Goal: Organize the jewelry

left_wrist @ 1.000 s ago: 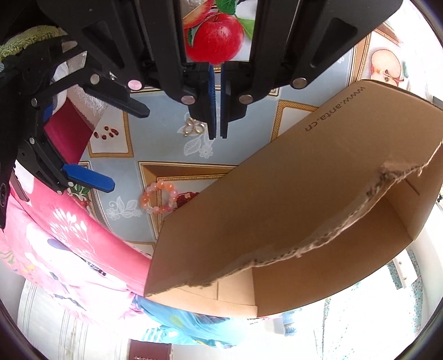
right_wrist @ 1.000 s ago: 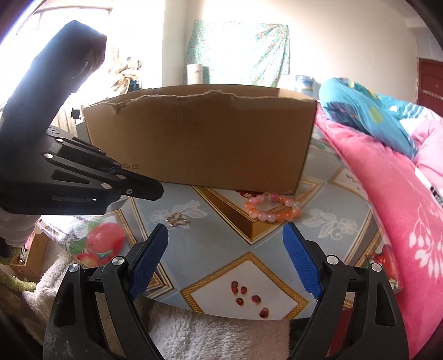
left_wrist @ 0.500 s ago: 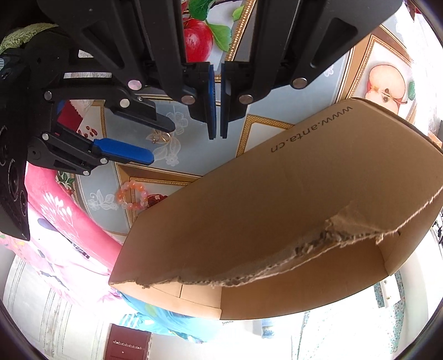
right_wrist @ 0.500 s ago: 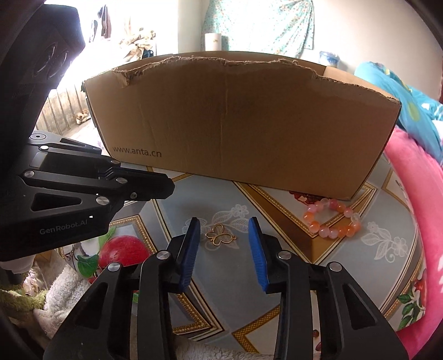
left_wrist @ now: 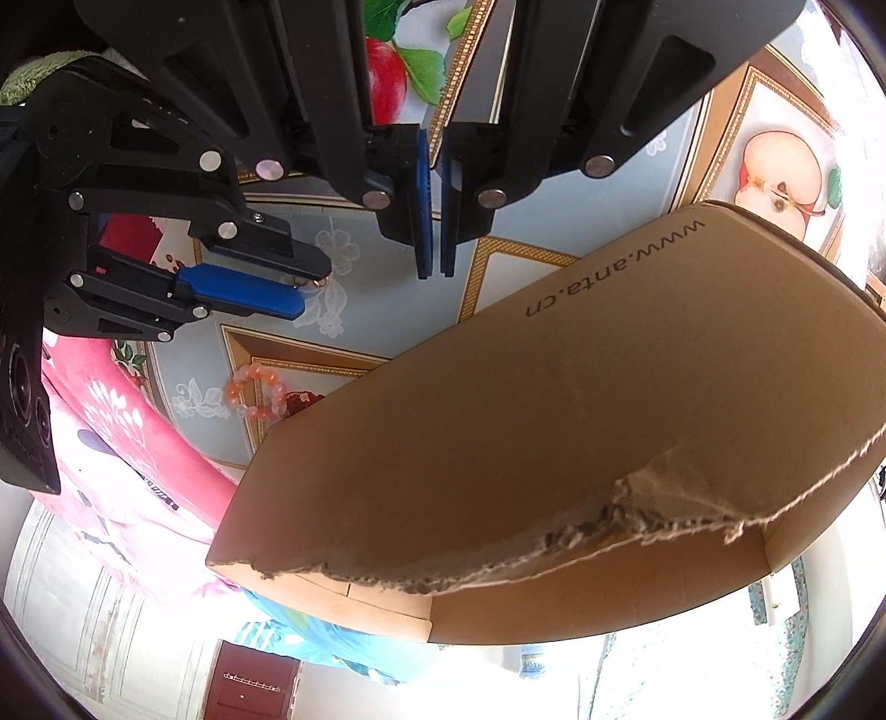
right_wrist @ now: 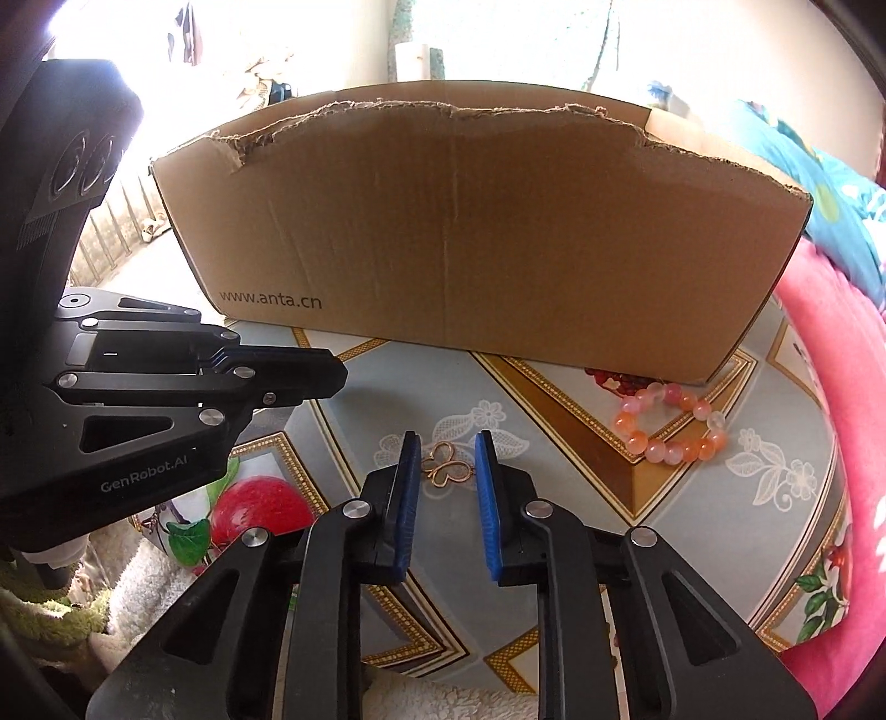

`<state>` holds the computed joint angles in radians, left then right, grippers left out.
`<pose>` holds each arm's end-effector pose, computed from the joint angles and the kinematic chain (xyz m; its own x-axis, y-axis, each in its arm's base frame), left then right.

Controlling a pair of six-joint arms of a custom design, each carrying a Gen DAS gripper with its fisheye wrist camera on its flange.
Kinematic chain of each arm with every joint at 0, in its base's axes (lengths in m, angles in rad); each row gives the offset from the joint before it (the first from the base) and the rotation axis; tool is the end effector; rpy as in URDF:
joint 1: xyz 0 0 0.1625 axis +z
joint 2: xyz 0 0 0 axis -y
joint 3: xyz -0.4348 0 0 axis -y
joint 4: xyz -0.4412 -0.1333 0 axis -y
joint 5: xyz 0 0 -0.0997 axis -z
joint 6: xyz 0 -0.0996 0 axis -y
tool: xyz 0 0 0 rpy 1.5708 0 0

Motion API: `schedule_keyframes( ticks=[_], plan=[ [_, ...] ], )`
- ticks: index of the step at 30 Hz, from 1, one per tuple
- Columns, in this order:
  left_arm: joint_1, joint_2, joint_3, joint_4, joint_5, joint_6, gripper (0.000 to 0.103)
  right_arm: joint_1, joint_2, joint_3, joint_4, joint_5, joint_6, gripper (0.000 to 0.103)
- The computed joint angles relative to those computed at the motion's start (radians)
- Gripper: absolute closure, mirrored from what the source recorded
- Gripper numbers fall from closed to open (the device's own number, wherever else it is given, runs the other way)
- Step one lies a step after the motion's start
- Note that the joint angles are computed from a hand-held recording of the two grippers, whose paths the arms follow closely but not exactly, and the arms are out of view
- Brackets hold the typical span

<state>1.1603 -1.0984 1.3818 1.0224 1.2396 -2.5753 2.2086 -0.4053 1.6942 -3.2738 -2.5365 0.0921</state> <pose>-0.0675 -0.5703 0.3093 -0.5538 0.7273 -0.4053 0.8084 0.5862 -0.0527 0.4202 -0.4807 -0.1016 -0.7014 -0.0049 0.7127 -0.4826 0.7391 -0.4699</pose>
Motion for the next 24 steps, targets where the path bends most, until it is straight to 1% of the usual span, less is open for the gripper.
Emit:
schedule_keyframes(
  ticks=[3, 10, 12, 14, 17, 24],
  plan=[
    [0.001, -0.003, 0.003, 0.000, 0.001, 0.000, 0.100, -0.010, -0.021, 0.031, -0.020, 0.005, -0.011, 0.085],
    [0.002, -0.003, 0.006, -0.004, 0.002, 0.003, 0.100, -0.019, -0.023, 0.033, -0.031, 0.014, -0.022, 0.085],
    [0.001, -0.003, 0.008, -0.006, 0.001, 0.002, 0.100, -0.014, -0.027, 0.056, -0.046, 0.012, -0.014, 0.086],
    [0.001, -0.003, 0.008, -0.006, 0.001, 0.002, 0.100, -0.012, -0.026, 0.059, -0.049, 0.011, -0.013, 0.089],
    [0.000, -0.003, 0.007, -0.005, 0.000, 0.002, 0.100, -0.015, -0.030, 0.065, -0.052, 0.015, -0.012, 0.089],
    [0.000, -0.001, 0.006, -0.002, -0.002, 0.000, 0.100, -0.001, -0.054, 0.082, -0.018, 0.020, 0.041, 0.089]
  ],
)
